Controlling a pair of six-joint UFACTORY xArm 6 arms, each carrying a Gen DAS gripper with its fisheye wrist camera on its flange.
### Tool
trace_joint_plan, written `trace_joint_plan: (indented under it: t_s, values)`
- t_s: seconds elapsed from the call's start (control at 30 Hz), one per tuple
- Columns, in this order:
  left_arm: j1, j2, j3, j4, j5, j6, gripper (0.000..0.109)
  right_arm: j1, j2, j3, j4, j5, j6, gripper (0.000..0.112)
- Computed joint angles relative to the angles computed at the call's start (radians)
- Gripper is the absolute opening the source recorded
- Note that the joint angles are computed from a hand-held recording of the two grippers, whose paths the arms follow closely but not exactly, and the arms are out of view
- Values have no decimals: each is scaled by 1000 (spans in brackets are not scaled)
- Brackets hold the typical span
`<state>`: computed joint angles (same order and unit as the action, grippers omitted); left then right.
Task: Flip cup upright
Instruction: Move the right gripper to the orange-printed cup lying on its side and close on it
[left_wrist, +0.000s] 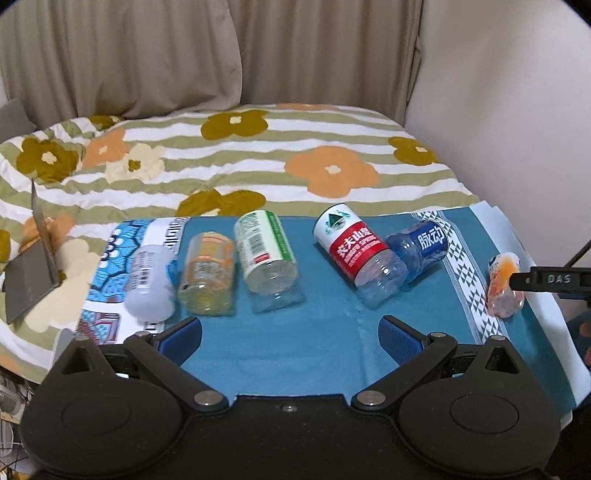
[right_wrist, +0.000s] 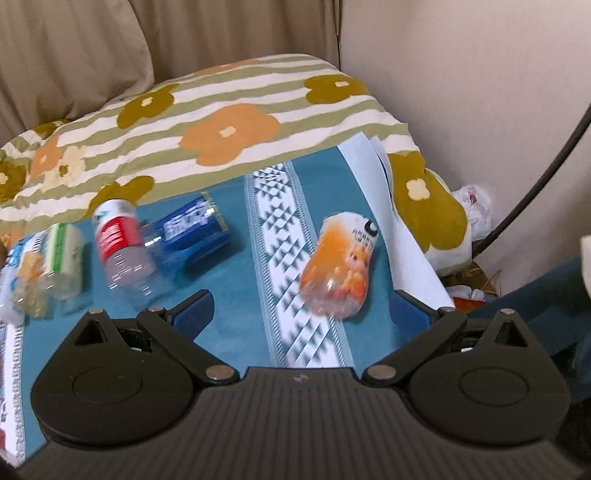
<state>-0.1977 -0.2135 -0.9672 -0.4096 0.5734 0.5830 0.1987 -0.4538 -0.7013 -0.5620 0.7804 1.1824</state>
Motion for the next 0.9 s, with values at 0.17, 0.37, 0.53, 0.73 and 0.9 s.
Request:
trace_joint_plan:
  t_s: [0.17,0.37,0.53,0.73,0.9]
  values:
    - [-55,67,-48,134,-26,-134,103,-105,81,7,46,-118,-88,103]
    - [-94,137,-105,261,-19,-277,103,-167,172,2,129,-212,-187,103]
    - [-125,174,-132,326,-3,-348,103,-192,208,11,131,-265,-192,101]
    - [-143,209,-161,342,8,-372,103,-206,219,20,167,-288,-231,79]
    - [-149,218,-168,339,8,-376,103,-209,225,19,169,-296,-242,74]
